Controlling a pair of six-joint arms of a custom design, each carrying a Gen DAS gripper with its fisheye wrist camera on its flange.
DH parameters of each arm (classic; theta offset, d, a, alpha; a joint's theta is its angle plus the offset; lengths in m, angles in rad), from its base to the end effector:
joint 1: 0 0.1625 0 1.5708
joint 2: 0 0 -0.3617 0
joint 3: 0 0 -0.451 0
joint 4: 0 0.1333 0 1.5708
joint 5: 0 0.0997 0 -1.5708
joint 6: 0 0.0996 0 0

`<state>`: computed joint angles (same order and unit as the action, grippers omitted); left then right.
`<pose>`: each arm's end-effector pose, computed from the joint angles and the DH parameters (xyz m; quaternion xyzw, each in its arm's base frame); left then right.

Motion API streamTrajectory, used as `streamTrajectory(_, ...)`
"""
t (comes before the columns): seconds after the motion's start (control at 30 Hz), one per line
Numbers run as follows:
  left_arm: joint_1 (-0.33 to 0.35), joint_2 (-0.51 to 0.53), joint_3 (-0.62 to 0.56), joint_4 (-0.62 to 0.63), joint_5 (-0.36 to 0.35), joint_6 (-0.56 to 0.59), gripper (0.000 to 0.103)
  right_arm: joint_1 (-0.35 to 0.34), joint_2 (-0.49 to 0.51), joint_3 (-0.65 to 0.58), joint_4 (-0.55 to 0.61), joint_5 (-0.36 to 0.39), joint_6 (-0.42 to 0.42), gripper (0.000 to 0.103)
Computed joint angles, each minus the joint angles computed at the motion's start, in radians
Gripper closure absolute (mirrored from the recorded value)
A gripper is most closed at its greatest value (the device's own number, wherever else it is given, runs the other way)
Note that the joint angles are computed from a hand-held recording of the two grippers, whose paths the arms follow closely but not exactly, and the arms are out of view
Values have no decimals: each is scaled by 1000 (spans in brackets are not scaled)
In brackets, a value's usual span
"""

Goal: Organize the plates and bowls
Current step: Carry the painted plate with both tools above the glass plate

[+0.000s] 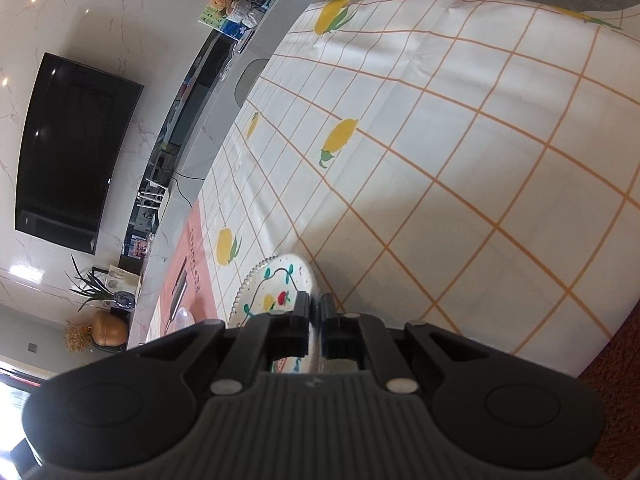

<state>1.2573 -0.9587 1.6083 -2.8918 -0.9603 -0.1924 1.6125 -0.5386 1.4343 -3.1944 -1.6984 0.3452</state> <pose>-0.0335 -0.7206 0.1839 -0.0443 0.9049 -0.3752 0.1961 0.1511 -0.7268 -0.0115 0.1634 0.9184 -0.3601 0.0098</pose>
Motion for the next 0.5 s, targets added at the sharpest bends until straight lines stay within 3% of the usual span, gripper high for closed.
streamTrajectory(0.5, -20, 22, 10, -26, 65, 148, 92, 21, 32, -35, 8, -83, -73, 96)
